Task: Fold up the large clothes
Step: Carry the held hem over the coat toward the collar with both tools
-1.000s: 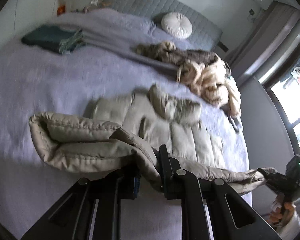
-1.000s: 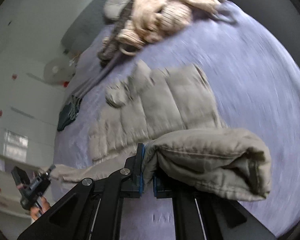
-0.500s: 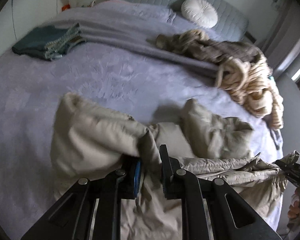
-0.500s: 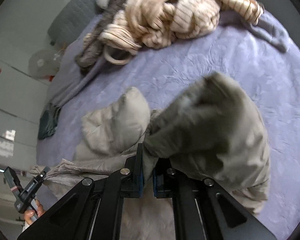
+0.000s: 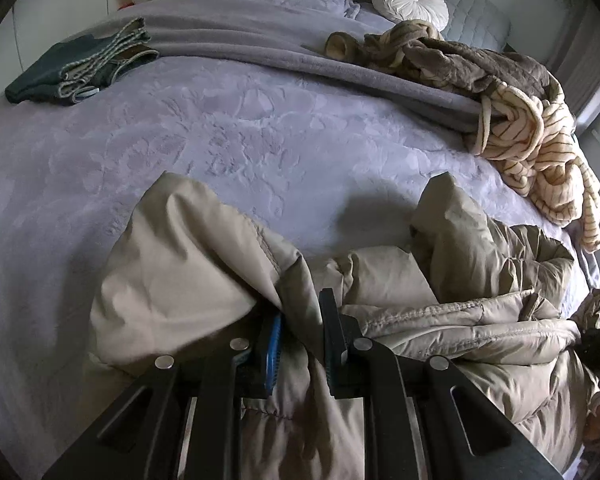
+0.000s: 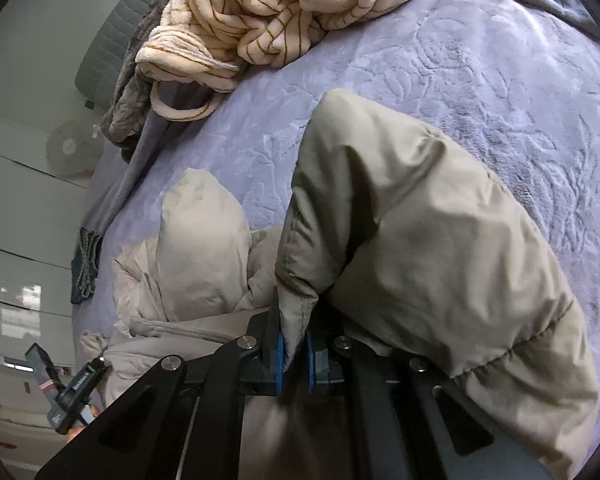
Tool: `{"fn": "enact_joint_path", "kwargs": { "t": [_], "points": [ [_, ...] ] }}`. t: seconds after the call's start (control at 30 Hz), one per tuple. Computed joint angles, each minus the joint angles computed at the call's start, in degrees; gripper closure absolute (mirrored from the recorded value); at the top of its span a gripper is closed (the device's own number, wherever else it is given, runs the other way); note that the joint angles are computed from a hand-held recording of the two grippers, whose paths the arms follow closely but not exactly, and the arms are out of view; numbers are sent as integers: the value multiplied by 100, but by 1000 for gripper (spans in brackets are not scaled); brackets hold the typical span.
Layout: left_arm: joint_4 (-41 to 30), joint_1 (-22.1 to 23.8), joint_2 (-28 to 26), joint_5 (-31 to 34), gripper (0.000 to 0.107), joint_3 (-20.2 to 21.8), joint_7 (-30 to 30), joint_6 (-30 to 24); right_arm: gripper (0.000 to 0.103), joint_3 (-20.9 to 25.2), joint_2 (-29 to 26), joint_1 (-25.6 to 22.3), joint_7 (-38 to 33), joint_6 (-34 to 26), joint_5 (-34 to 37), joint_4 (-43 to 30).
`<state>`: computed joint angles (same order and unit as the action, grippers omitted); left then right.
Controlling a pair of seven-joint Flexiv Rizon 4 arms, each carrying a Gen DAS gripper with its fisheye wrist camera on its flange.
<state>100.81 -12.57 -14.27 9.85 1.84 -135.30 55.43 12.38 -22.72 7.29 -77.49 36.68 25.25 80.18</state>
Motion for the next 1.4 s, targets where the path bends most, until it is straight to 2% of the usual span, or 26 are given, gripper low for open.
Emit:
{"fn": "enact_joint_path", "kwargs": {
  "t": [0.07,0.13,0.17,0.23,0.3,0.37,0.4,0.43,0.5,0.6,0.7,0.73,0.83,1.0,1.13,1.27,1.33,1.4],
  "points": [
    [-33,-27,90,81,78,14,14,-119,92,12,-10,-47,27,-157,67,-96],
    [-162,-169,256,577,26,114,-265,-401,82,8,-6,-75,40,-269,104,-194],
    [-227,-270,378,998,21,171,-554,-508,76,6,26,-89,27,-307,116,-218],
    [-222,-234,563,1198,20,97,-573,-564,30,15,174,-119,-87,-222,171,-171],
    [-238,-183,662,1237,20,-6,-596,-633,26,28,355,-135,-268,-23,249,-53],
    [-60,-61,710,840,27,-143,-257,-217,30,33,498,-115,-381,-64,266,-1],
    [46,-14,703,568,45,-221,-19,61,52,64,567,-117,-508,-106,341,32],
    [126,22,649,223,55,-324,299,306,73,87,608,-81,-646,-208,344,45],
    [109,-15,421,-201,56,-498,783,615,78,147,627,32,-979,-385,368,65],
    [-286,-297,-26,39,56,-433,681,510,80,130,543,373,-1176,-232,35,226],
    [-692,-539,-440,269,56,-201,393,222,82,47,304,677,-1041,95,-413,293],
    [-789,-560,-574,304,56,-134,331,185,90,8,214,750,-973,228,-579,299],
    [-912,-508,-797,195,56,-50,345,207,103,13,-125,707,-877,278,-642,73],
    [-928,-397,-826,-100,56,-22,652,149,103,147,-523,452,-759,-82,-371,-456],
    [-761,-476,-366,565,56,360,566,-266,103,11,-336,407,-795,-165,-695,-447],
    [-370,-119,-42,699,56,429,311,-585,101,-472,-129,489,-250,105,-1692,-60],
    [-71,172,-29,360,56,326,390,-403,102,-518,-233,305,77,-55,-1641,-137],
    [-7,268,-102,327,56,283,371,-373,103,-418,-410,72,236,-273,-1298,-329]
  ]
}}
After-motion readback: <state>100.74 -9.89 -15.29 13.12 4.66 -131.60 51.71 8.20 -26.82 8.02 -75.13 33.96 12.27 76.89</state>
